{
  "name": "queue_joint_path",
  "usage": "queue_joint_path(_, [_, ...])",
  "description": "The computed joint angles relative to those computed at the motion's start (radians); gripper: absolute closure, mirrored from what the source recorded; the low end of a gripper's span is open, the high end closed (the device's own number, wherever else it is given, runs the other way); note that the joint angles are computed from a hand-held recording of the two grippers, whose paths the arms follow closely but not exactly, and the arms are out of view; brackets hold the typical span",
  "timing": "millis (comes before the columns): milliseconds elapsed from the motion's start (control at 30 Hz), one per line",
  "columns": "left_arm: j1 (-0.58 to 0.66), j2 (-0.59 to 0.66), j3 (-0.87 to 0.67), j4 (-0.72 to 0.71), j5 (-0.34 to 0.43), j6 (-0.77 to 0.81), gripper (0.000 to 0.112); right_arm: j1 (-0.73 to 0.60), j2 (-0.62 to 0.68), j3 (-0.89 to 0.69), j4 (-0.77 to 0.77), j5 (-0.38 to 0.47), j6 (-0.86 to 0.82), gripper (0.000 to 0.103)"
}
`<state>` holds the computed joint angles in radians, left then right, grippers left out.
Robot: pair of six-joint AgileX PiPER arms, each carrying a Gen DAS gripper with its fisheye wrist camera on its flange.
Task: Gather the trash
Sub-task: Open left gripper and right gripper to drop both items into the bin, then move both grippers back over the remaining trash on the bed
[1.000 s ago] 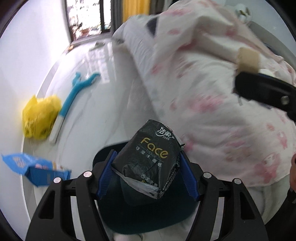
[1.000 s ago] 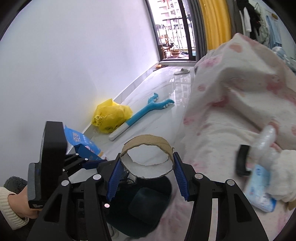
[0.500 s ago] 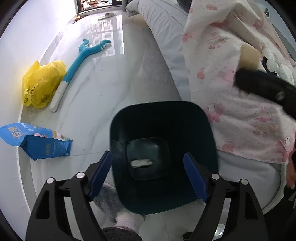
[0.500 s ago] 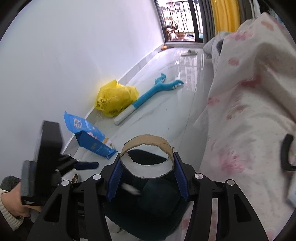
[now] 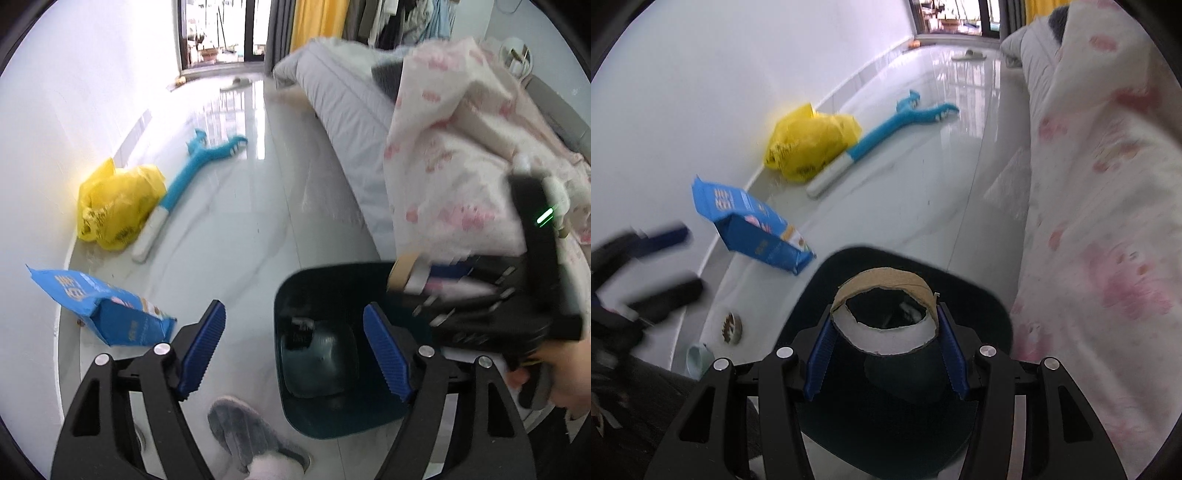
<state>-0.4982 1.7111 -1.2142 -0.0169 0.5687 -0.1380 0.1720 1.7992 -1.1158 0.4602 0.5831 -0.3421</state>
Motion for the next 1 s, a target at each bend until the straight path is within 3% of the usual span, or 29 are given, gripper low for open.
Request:
queue_joint_path(300, [0.023, -0.133, 0.065, -0.04, -0.12, 0.049, 0.04, 0.059, 0.12, -0.039, -0.138, 0.031, 0.134, 0.049])
queue_joint_path(500, [0.014, -0.161, 0.058, -0.031, -0.138, 0.032, 0.04, 0.066, 0.127, -0.033, -0.162, 0.041, 0.156, 0.036])
queue_joint_path(800, [-0.057, -0.181, 0.022, 0.127, -0.172, -0.12, 0.04, 0.043, -0.054, 0.046, -0.103, 0.015, 0.077, 0.03])
queue_joint_path(1000, [-0.11, -0.148, -0.039, 0.188, -0.156, -0.206, 0.04, -0.02, -0.199, 0.113, 0.002, -0.01, -0.071, 0.028])
